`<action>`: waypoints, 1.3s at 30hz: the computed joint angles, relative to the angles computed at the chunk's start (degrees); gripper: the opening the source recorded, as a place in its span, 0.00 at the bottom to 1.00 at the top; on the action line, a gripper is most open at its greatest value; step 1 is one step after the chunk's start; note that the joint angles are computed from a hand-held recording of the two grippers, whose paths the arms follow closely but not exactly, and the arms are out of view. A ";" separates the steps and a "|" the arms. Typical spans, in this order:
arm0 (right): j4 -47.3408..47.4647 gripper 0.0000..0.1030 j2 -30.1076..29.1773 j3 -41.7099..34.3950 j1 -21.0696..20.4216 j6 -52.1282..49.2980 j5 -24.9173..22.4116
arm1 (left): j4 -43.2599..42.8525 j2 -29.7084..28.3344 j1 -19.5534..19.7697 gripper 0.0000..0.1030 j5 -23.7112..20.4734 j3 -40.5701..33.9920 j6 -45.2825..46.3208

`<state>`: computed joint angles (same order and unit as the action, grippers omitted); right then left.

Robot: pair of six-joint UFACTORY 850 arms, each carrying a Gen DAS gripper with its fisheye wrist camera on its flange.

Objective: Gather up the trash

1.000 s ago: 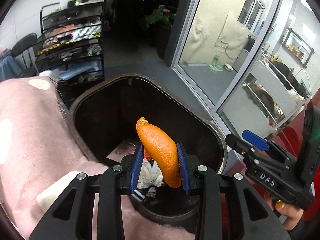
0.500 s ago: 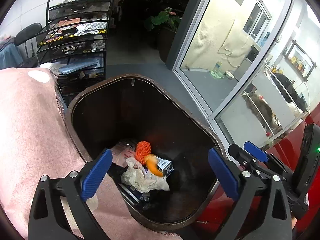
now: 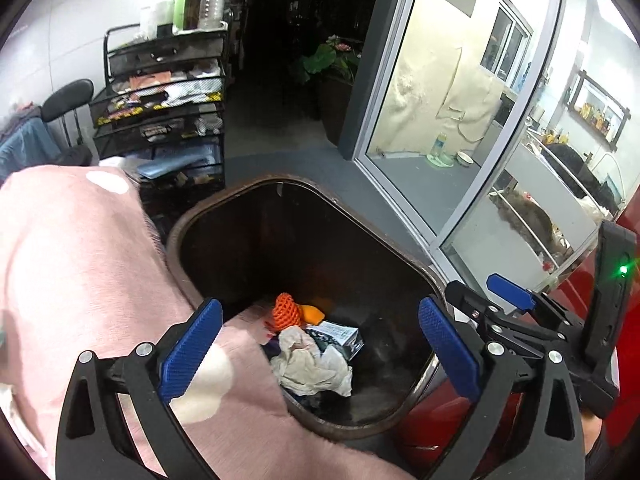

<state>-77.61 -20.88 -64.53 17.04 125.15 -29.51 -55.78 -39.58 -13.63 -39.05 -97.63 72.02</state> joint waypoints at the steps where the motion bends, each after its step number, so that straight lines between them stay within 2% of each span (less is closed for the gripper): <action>1: 0.02 0.74 -0.11 -0.21 0.09 -0.28 0.07 | -0.28 0.18 0.29 0.95 -0.04 0.11 0.20; 8: -0.93 0.74 -0.88 -1.70 0.99 -1.14 0.90 | -1.38 2.11 2.37 0.95 0.30 2.35 -0.08; 17: -1.03 0.75 -3.25 -5.99 2.74 -5.38 3.34 | -3.53 5.93 5.65 0.95 6.40 7.91 4.37; 22: -0.66 0.75 -4.68 -8.58 3.84 -8.33 4.88 | -4.52 5.98 9.13 0.95 6.08 8.04 2.67; 28: 0.24 0.75 -6.61 -11.99 4.93 -12.19 7.46 | 2.18 4.54 12.51 0.95 8.98 5.96 -7.00; 33: 2.26 0.75 -8.45 -15.26 6.18 -17.07 8.93 | 8.86 1.69 15.05 0.92 9.65 2.35 -16.54; 39: 5.20 0.75 -10.41 -18.87 7.58 -22.62 10.13 | 22.92 -3.70 16.21 0.81 8.00 -4.66 -29.68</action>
